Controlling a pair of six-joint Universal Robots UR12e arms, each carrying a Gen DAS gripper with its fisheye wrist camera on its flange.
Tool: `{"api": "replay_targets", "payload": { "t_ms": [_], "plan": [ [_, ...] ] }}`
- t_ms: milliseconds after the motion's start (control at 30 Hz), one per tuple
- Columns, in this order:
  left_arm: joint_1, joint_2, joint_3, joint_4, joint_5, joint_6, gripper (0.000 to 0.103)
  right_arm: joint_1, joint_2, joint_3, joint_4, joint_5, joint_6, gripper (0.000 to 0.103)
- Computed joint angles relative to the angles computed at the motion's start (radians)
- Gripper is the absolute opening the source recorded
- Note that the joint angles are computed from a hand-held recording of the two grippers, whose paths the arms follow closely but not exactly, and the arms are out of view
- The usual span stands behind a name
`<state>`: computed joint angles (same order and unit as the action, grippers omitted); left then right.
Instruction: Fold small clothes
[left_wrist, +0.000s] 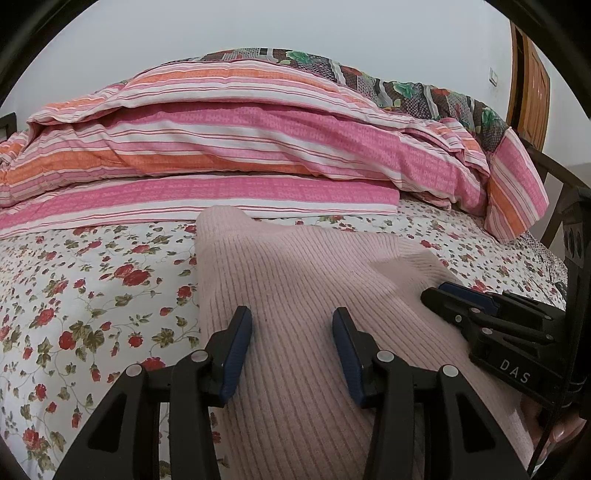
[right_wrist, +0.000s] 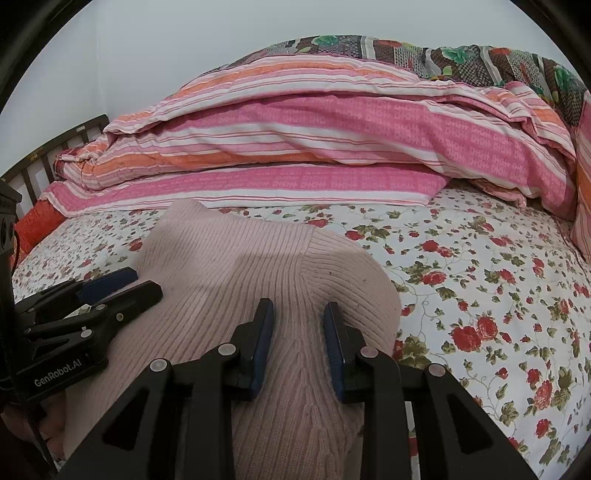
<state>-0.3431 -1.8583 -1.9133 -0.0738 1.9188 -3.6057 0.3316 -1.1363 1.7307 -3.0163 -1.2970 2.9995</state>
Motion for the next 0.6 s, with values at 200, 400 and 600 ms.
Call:
{"api": "replay_targets", "payload": {
  "t_ms": [200, 400, 600],
  "plan": [
    [0.0, 0.001, -0.001, 0.001, 0.004, 0.001, 0.044, 0.0, 0.0, 0.0, 0.001, 0.003, 0.001, 0.027],
    [-0.004, 0.0, 0.001, 0.0, 0.014, -0.002, 0.045, -0.002, -0.002, 0.0, 0.005, 0.014, 0.006, 0.028],
    [-0.003, 0.0, 0.001, 0.0, 0.014, -0.001, 0.046, -0.002, -0.003, 0.001, 0.007, 0.016, 0.006, 0.028]
  ]
}}
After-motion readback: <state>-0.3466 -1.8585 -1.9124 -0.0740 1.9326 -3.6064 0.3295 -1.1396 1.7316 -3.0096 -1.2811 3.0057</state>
